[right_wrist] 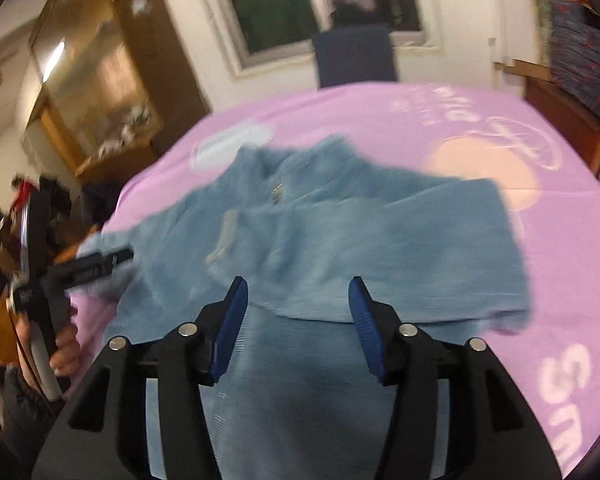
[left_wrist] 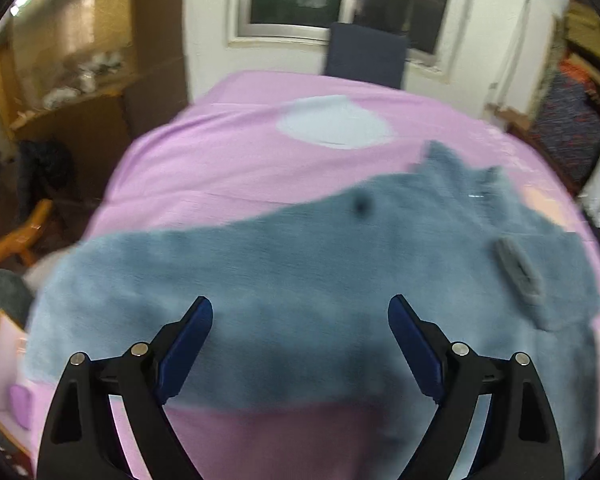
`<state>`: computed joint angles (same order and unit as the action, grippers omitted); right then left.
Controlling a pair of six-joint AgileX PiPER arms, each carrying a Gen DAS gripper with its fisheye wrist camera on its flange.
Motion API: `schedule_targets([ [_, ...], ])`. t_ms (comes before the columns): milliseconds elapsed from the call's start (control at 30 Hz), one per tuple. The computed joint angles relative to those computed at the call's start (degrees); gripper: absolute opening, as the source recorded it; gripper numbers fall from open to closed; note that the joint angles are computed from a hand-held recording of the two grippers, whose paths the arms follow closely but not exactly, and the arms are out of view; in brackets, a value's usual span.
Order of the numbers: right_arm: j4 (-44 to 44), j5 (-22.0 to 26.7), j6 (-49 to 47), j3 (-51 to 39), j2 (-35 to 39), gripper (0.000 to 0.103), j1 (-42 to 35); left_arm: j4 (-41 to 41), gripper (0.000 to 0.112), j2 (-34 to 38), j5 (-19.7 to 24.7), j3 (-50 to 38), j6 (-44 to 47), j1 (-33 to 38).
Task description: Fold large clothes
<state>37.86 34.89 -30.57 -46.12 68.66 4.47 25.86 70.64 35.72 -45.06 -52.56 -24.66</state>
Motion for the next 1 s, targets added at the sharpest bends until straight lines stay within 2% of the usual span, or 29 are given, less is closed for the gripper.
schedule_targets([
  [100,7.7,6.2,-9.0,0.3,-0.9,0.052,-11.9,-12.3,0.089,0.0,-1.4,-3.2,9.5,-1.9],
  [167,11.1,9.6,-13.9,-0.5,0.6,0.052,-19.3,-17.9,0.089,3.2,-0.7,-7.8,14.3,-4.7],
  [267,18.3,14.6,-20.3,-1.8,3.8,0.052,-27.6,-20.9,0.089,11.9,2.0,-16.6,16.9,-8.3],
  [333,23.6,17.7,-24.8,-1.4,5.5,0.052,-32.3,-20.0,0.089,18.1,3.9,-21.4,15.7,-9.8],
  [467,30.9,22.1,-33.2,0.9,8.8,0.052,-39.6,-21.3,0.067,26.2,7.2,-28.4,15.6,-10.3],
  [533,29.9,21.6,-32.5,0.3,11.0,0.052,-40.9,-20.0,0.043,27.0,6.9,-29.8,14.8,-10.8],
  [567,30.1,23.3,-32.2,-0.7,12.7,0.052,-42.1,-19.9,0.017,27.1,7.1,-30.6,15.3,-10.9],
  [600,30.8,25.1,-32.3,-1.5,14.4,0.052,-43.1,-19.1,0.012,27.1,7.6,-31.7,14.9,-11.3],
  [667,30.1,26.3,-31.1,-2.8,16.3,0.052,-43.4,-15.2,0.012,25.9,7.7,-32.0,11.4,-12.9],
  [867,29.0,23.8,-31.9,-1.2,14.0,0.050,-41.2,-1.7,0.012,19.3,11.2,-30.3,1.4,-16.1],
  [1000,30.1,21.7,-34.4,0.5,11.7,0.045,-39.5,-1.0,0.012,15.8,10.8,-25.7,0.2,-14.9],
])
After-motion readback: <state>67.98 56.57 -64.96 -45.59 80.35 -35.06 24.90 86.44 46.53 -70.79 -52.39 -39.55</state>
